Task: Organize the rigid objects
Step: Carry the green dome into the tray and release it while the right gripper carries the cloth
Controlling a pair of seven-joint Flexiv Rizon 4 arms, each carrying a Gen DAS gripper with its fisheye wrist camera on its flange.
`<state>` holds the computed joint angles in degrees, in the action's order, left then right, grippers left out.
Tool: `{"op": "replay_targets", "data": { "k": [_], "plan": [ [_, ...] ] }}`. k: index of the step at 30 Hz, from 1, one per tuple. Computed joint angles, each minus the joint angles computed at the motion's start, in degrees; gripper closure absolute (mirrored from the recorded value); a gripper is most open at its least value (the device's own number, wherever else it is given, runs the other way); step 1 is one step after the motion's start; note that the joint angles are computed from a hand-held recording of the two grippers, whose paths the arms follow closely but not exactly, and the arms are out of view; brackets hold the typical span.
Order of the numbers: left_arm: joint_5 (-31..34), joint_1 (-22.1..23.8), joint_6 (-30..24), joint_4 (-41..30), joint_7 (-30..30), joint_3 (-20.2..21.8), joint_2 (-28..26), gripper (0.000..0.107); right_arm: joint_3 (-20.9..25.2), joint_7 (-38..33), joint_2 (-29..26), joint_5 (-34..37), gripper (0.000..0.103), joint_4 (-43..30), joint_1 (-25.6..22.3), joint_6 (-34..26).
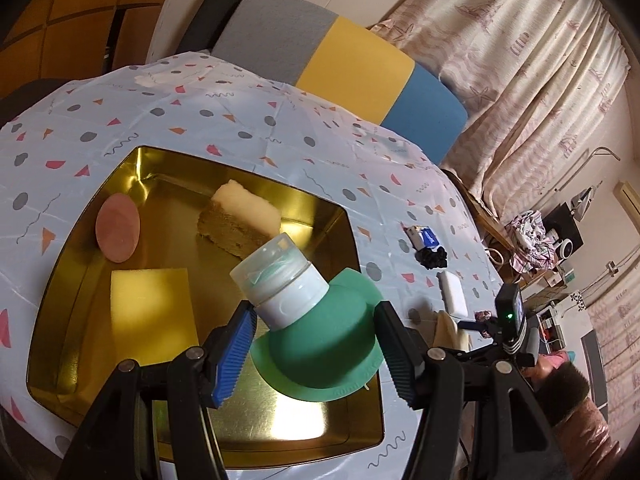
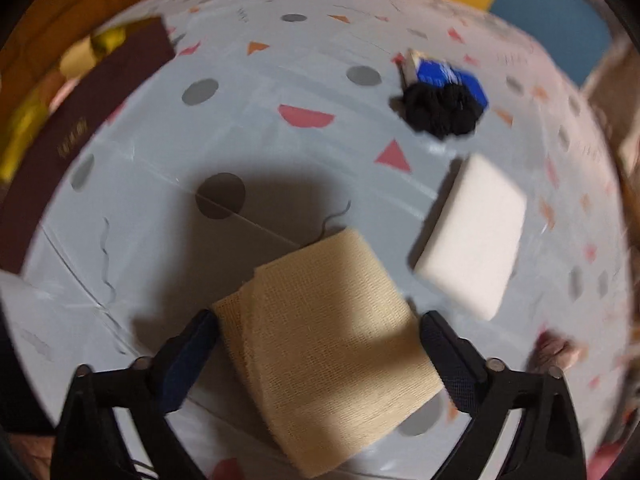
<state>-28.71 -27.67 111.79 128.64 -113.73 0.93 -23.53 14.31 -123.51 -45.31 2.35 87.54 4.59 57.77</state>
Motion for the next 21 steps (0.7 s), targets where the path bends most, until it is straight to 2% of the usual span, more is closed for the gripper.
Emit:
{"op": "replay_targets", "data": {
  "k": [1, 2, 3, 4, 6, 9, 14, 17, 21],
  "plan": [
    [0.4, 0.5, 0.0, -0.1, -0.2, -0.4, -0.1, 0.045, 0.3, 0.1, 0.1, 0.7, 0.010, 0.2, -0.5, 0.5],
    [0.8, 0.8, -0.2, -0.3, -0.3, -0.7, -0.3, 0.045, 0.7, -0.2, 0.5, 1.4, 0.018, 0.8, -1.1, 1.6],
    [1.0, 0.9, -0.4, -0.5, -0.3, -0.8, -0.5, 0.045, 1.0, -0.4, 0.8, 2.0, 0.030, 1.2, -1.6, 2.2],
    [1.4, 1.2, -0.5, -0.7, -0.4, -1.1, -0.7, 0.045, 1.3, -0.3, 1.1, 2.7, 0.037, 1.6, -2.0, 2.9],
    [2.7, 2.4, -0.6, -1.0, -1.0, -2.2, -1.0, 0.045, 1.7, 0.7, 1.7, 4.3, 0.061, 1.9, -3.1, 4.2],
    [3.7, 2.5, -1.1, -1.3, -1.5, -2.5, -1.3, 0.045, 1.6, 2.9, 2.4, 6.3, 0.078, 2.5, -4.1, 6.3],
    [4.1, 1.5, -1.1, -0.8, -1.9, -1.3, -0.7, 0.045, 3.8, 5.2, 5.5, 9.9, 0.080, 7.7, -6.0, 12.8],
    [3.3, 0.6, -0.7, -0.2, -1.7, -0.1, -0.2, 0.045, 9.1, 3.6, 7.1, 14.0, 0.080, 9.5, -9.5, 15.5],
    [3.4, 1.5, -0.7, 0.6, -1.6, -0.5, 0.2, 0.045, 17.7, -1.9, 9.7, 21.6, 0.080, 10.9, -15.1, 14.7]
  ]
}}
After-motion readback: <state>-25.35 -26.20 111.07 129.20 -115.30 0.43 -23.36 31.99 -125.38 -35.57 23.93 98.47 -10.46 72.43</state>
